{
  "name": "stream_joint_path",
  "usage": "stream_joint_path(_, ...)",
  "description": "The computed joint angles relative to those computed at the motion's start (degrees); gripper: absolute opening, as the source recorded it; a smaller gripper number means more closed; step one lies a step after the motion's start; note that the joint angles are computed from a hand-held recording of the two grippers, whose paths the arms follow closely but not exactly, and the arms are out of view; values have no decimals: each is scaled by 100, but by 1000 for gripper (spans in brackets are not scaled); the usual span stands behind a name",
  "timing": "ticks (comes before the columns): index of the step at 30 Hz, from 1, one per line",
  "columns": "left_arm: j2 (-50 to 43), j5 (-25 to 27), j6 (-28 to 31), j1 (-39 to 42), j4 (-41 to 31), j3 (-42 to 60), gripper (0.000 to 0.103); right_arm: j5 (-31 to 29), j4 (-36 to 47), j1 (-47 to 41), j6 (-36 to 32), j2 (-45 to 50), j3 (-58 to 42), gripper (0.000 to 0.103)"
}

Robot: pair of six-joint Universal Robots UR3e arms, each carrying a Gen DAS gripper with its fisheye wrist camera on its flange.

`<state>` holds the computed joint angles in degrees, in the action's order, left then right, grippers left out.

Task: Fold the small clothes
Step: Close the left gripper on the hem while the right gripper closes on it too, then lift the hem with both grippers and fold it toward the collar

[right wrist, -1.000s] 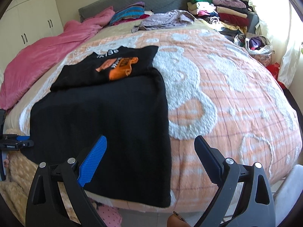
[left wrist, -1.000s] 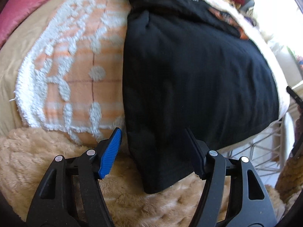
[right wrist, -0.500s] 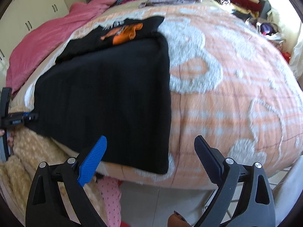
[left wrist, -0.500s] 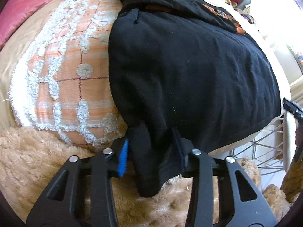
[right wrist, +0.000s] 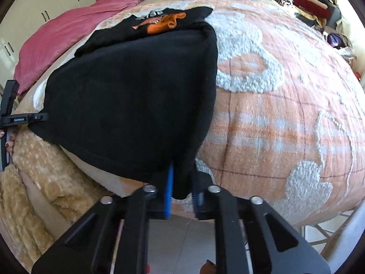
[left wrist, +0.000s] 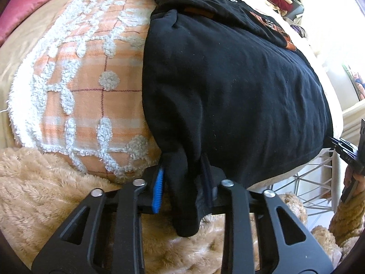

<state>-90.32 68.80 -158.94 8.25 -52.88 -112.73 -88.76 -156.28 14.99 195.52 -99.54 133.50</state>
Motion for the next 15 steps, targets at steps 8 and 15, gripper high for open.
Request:
stream_joint_path(8, 573, -553, 149, 378, -291, -16, 6, 670, -516, -345, -41, -719, 104, 8)
stream_joint_path(15, 979, -1626, 332, 1085, -982, 556, 6, 925, -1046, -747, 132, -1167, 13, 8)
